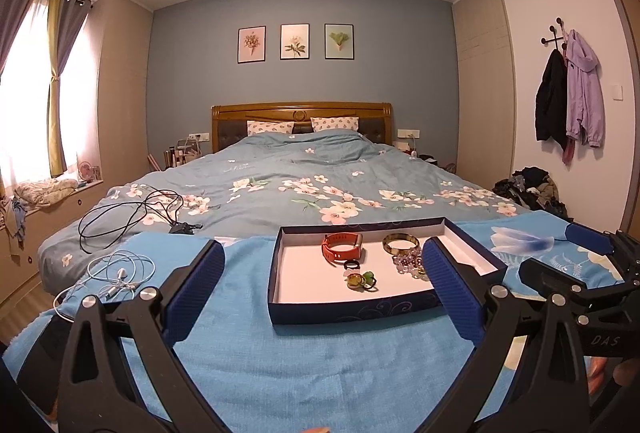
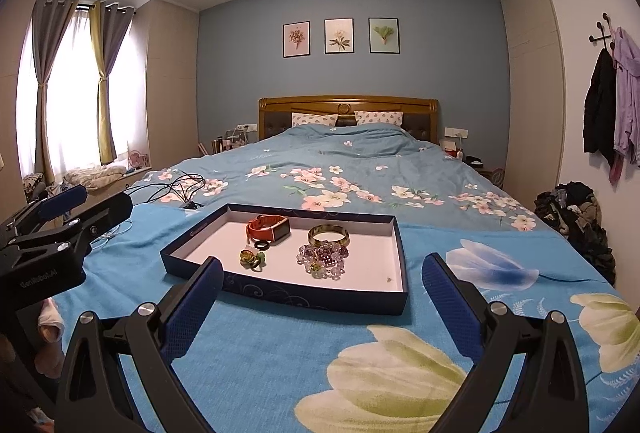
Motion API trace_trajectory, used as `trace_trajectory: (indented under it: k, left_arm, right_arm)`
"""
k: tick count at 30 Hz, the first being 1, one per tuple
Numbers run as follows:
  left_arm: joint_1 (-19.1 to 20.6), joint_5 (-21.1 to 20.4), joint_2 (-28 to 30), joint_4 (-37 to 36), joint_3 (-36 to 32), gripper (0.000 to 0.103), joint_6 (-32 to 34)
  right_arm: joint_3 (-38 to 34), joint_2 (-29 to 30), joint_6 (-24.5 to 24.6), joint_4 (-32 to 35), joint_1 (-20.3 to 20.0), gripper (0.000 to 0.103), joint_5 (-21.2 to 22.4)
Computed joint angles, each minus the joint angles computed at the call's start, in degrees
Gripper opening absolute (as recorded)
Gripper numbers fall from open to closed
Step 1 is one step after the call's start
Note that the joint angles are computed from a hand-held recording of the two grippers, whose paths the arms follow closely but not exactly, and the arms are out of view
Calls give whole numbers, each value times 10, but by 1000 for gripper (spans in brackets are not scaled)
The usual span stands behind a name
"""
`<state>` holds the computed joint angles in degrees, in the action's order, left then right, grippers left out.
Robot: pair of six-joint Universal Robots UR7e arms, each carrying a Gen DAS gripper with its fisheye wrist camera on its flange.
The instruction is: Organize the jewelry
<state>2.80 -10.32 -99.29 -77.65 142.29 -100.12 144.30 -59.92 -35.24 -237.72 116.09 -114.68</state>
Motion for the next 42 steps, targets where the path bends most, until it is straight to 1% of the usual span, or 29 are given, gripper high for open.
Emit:
trace_trajectory:
  k: [2,8,17,22,31,36,40,42]
  left_arm:
    - [-2,-1,3,28,-5,97,-25]
    - [-5,-1,11,79,-16,97,-72]
    - [-10,-3,18,127,-25,97,-118]
    - [-14,-3,21,169,-32,97,-158]
    - [-18,-6,30,210,-40,97,-196]
    - [-19,-6,31,213,-41,97,-199]
    - [-22,-9,36,230,-46,97,-215]
    - [-22,-9,35,226,-45,97,-210]
  right_arm:
    - [2,0,-1,-5,1,96,0]
    - [6,2,-1,-14,3,96,-4]
    - [5,3,-1,-20,5,96,-8]
    - [6,2,0,-23,4,96,-6]
    - [6,0,1,-21,4,96,-6]
    - [5,2,0,-23,3,96,-5]
    - [4,4,0,-27,3,96,-5]
    - [4,5,0,-27,3,96,-5]
